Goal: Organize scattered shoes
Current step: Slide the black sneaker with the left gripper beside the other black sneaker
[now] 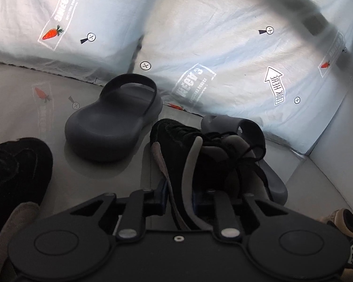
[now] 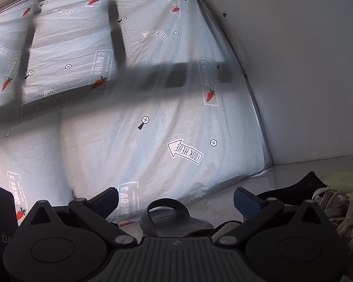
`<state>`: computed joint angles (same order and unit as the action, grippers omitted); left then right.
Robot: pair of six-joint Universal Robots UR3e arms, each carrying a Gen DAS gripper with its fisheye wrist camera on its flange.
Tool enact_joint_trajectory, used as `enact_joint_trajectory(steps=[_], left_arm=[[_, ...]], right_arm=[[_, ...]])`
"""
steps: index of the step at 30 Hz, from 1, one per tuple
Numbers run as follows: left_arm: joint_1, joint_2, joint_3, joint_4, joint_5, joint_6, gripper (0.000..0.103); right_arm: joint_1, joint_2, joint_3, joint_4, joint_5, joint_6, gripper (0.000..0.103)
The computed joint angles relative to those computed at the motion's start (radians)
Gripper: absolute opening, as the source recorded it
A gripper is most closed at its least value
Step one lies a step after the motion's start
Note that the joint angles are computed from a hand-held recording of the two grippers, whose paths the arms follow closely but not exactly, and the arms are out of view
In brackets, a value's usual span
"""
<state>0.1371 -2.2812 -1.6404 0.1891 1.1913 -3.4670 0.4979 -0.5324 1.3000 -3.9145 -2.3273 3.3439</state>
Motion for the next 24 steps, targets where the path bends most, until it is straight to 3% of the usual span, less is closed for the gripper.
enact_joint_trajectory(steps=[5,8,15,20,24], left_arm=[[0.025,0.116,-0.193,0.079,0.015,0.016,0.014],[0.03,0.182,-0.331,0.189,0.045,0.044,0.013],[0.112,0.347,-0.653,0.362,0.019,0.038,0.013],[0.126,0.431,-0.793,0.44,0.058,0.061,0.013],[0.164,0.479,-0.88,0.484,0.039,0.071,0.013]], right_arm=[[-0.004,-0.007,0.021,-0.019,-0.001,0.024,0.103],[-0.007,-0.016,0.036,-0.024,0.002,0.044,0.103],[-0.016,-0.037,0.072,-0.022,0.011,0.091,0.103],[-0.013,-0.029,0.059,-0.022,0.009,0.073,0.103],[-0.015,-0.032,0.062,-0.013,0.015,0.081,0.103]])
